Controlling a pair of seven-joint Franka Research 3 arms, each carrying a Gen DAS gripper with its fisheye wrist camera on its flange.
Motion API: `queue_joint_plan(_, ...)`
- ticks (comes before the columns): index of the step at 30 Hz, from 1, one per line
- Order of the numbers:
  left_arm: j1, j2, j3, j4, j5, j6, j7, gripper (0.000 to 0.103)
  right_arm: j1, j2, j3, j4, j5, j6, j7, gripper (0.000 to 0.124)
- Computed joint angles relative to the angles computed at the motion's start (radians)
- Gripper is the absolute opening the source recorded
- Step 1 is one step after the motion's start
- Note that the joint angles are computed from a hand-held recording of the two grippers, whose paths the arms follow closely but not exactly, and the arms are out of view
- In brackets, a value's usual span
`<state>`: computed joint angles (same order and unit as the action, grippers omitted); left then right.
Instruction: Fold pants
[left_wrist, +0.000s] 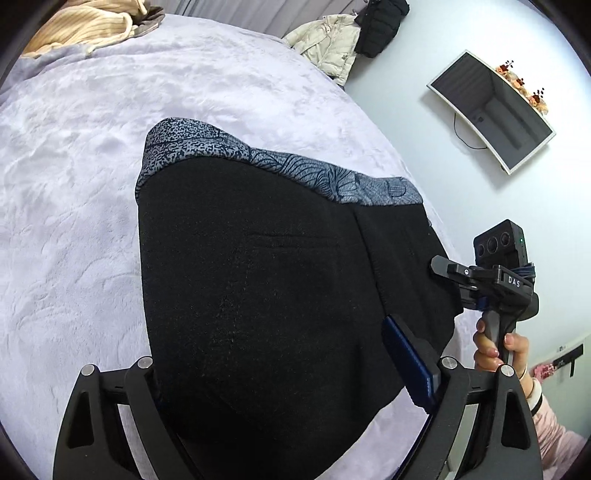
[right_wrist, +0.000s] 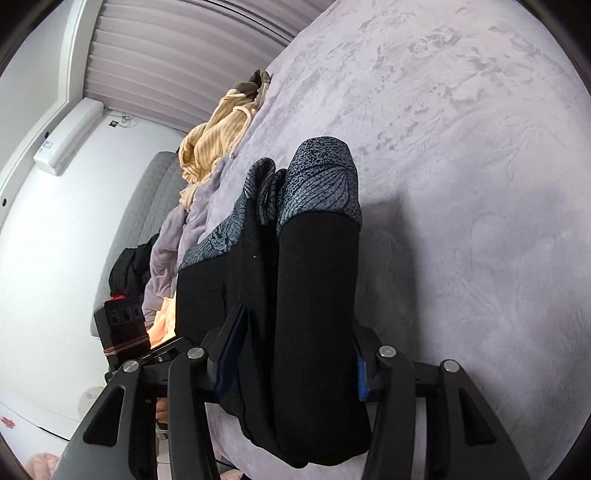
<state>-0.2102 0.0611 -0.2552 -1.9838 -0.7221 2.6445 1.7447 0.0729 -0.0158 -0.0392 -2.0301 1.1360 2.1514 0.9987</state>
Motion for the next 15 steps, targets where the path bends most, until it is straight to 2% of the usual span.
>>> queue_joint_plan(4,0.002,-0.06,0.017,-0.023,-0.006,-0.048,0.006,0.093,0.01,-0.052,0.0,-0.028,0.013,-0.027,0.014,0.053)
queue_joint_plan(9,-0.016,-0.214,0.07,-0.144,-0.014,-0.069,0.027,0.093,0.042,-0.133,-0.002,-0.081,0.041,-0.05,0.005,0.053)
queue_joint_plan(13,-0.033,-0.318,0.11,-0.231,0.059,-0.061,-0.023,0.093,0.08,-0.186,0.003,-0.138,0.06,-0.052,0.0,0.053)
queue_joint_plan(15,-0.045,-0.358,0.113,-0.275,0.111,-0.053,-0.074,0.093,0.104,-0.205,0.015,-0.166,0.042,-0.038,0.001,0.053)
